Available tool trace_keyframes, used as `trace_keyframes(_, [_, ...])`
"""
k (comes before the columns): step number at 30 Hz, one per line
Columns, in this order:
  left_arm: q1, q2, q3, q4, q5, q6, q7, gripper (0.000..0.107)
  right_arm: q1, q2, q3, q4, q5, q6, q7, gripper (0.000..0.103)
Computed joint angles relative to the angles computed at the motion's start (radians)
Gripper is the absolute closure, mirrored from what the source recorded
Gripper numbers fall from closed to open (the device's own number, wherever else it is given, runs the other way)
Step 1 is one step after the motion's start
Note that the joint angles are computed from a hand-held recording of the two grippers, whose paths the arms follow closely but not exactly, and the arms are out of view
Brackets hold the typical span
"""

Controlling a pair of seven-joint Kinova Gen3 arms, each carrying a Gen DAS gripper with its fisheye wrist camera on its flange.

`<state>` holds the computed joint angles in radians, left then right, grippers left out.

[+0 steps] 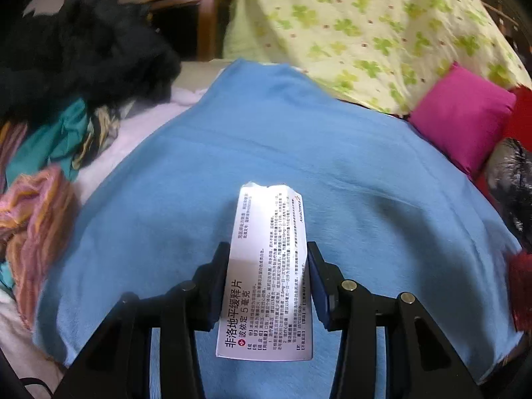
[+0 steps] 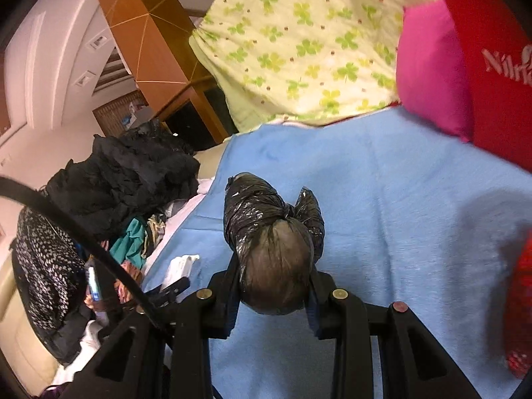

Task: Collect trash
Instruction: 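Carry the receipt and black bag toward the red basket with both tools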

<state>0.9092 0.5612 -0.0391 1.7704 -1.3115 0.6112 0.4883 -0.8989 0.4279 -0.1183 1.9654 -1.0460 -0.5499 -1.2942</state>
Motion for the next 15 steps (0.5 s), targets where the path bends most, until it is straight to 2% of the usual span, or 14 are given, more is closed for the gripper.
trace_keyframes(3, [0.032,-0.041,0.014,-0.007,-0.013,0.035,-0.016,0.061,-0.037,-0.028,-0.009,0.041,-0.047,-0.061,0.025,0.068])
trace_keyframes(6, [0.073,-0.066,0.045,-0.038,-0.027,0.131,-0.067,0.061,-0.061,-0.066,-0.037,0.088,-0.104,-0.126,0.053,0.068])
trace_keyframes(11, [0.126,-0.098,0.111,-0.086,-0.055,0.264,-0.163,0.061,-0.096,-0.137,-0.112,0.158,-0.22,-0.261,0.105,0.068])
trace_keyframes(15, [0.153,-0.108,0.152,-0.146,-0.03,0.342,-0.266,0.061,-0.117,-0.198,-0.175,0.192,-0.297,-0.367,0.149,0.068])
